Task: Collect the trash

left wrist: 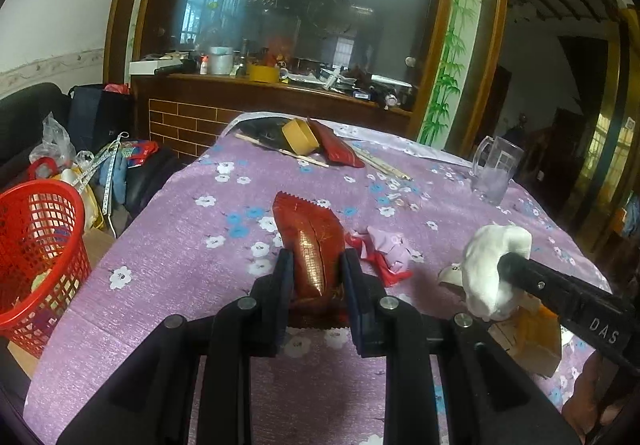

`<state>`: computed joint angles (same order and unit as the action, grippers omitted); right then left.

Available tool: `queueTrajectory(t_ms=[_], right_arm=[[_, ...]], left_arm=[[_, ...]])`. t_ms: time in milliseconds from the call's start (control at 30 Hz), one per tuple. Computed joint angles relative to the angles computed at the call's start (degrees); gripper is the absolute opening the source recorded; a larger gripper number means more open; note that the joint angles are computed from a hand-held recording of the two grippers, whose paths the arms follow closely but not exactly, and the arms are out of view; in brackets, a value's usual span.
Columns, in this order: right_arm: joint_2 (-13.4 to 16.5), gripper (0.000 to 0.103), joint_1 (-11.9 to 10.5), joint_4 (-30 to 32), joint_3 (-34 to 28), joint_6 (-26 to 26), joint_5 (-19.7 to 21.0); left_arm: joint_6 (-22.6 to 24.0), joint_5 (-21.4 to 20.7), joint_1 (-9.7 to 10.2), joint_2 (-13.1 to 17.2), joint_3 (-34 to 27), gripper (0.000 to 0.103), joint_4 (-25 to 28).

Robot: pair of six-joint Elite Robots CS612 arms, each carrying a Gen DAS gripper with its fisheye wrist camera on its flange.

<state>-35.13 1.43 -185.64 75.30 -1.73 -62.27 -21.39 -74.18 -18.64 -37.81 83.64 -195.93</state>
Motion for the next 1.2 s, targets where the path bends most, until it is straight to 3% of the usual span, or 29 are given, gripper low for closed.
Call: queueTrajectory(t_ms=[1200], right_arm=[[-0.25, 0.018, 0.4, 0.13, 0.72, -3.32, -0.44]], left_arm=[[-0.02, -0.06, -0.17, 0.02, -0.17, 0.023, 0.52]])
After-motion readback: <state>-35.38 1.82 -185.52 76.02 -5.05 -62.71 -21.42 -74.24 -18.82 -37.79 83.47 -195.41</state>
